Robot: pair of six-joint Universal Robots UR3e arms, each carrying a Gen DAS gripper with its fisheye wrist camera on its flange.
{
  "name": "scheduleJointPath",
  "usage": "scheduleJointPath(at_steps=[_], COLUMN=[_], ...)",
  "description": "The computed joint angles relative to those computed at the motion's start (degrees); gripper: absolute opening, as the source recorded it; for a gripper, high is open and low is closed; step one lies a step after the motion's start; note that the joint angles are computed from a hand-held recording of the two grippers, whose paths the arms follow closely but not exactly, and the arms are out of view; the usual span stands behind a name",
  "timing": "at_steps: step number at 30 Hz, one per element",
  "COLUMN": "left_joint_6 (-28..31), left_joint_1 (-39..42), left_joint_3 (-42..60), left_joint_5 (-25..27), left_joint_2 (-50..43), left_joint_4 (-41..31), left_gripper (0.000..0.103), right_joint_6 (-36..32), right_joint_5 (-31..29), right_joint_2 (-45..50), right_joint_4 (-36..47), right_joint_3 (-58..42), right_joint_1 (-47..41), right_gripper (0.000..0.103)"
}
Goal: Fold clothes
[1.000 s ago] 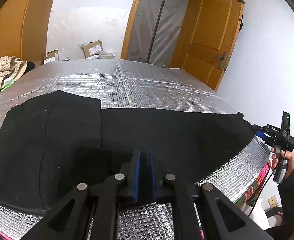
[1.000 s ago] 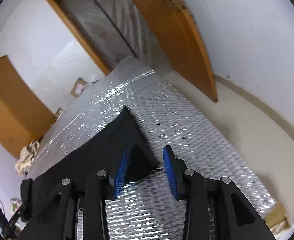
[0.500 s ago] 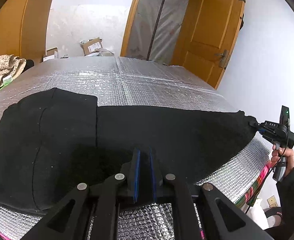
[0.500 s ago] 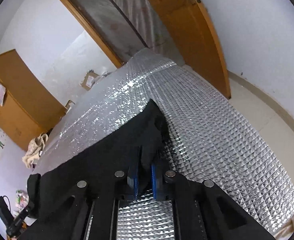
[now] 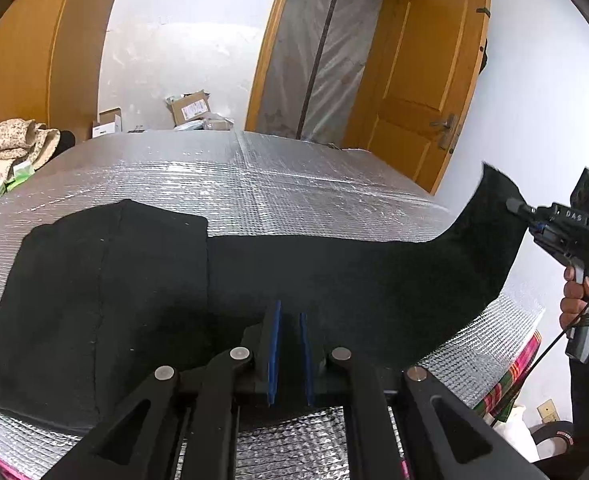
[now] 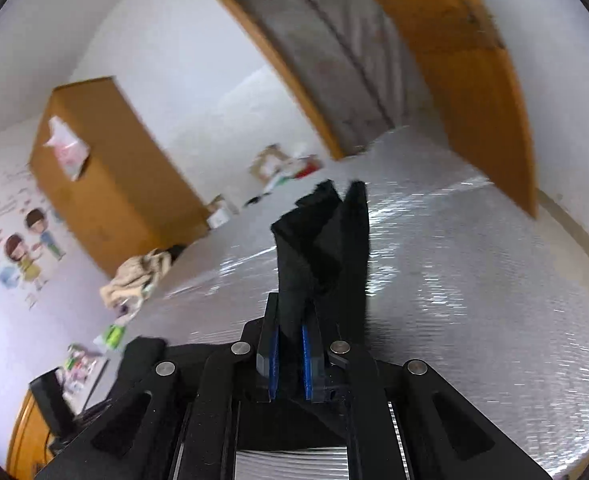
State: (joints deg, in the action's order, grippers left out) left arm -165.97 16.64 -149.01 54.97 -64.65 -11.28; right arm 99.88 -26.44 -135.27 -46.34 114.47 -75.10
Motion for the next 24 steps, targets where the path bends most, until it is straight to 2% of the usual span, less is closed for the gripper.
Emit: scheduleJointPath(at_steps=[2, 3, 4, 7, 10, 12, 14, 16, 18, 21, 24], left_joint_6=[-0.16, -0.12, 0.1, 0.94, 1.64, 2.07, 2.47, 2.95, 3.41, 4.49, 5.15], left_joint_1=[0.52, 0.93, 1.51, 3.4, 5.02, 5.92, 6.77, 7.61, 8.18, 9.1, 9.26], left_joint_3=[-0.13, -0.37, -0.58, -1.04, -1.55, -1.65, -1.69, -1.75, -1.87, -2.12, -2.0], left_joint_5=[0.13, 0.02, -0.26, -1.15, -1.77, -2.15, -2.49, -2.87, -3.18, -3.87, -5.06], left_joint_2=[0.69, 1.34, 2.1, 4.58, 7.17, 8.47, 9.66, 10.78, 11.51, 13.19, 13.5], left_joint_4=[-0.45, -0.88, -1.53, -3.94, -6.55, -8.08, -9.55, -10.97, -11.94, -14.38, -16.21], left_gripper=[0.009, 0.009, 0.009, 0.009, 0.009, 0.009, 0.009, 0.009, 0.009, 0.009, 0.009], right_joint_6=[2.76, 7.22, 13.01, 33.96, 46.05, 55.86, 62.84, 66.73, 68.51, 67.78, 63.06], right_joint_5=[0.73, 1.17, 1.45, -0.25, -3.19, -6.61, -9.96, -12.45, -15.86, -18.55, -16.32], right_joint_2=[-0.96, -1.52, -1.88, 0.57, 7.65, 16.11, 24.76, 30.96, 37.03, 42.81, 40.47], right_joint_4=[-2.72, -8.24, -15.8, -46.16, -67.21, -85.33, -98.65, -106.16, -108.97, -107.19, -103.9], right_joint_3=[0.9, 2.87, 5.46, 14.33, 18.94, 21.05, 20.99, 20.26, 17.75, 14.25, 15.81], right_joint_1=[4.51, 8.16, 12.2, 25.86, 36.61, 44.97, 52.21, 57.3, 62.32, 67.24, 66.99], right_gripper=[0.009, 0.009, 0.009, 0.009, 0.009, 0.009, 0.009, 0.01, 0.012, 0.014, 0.02])
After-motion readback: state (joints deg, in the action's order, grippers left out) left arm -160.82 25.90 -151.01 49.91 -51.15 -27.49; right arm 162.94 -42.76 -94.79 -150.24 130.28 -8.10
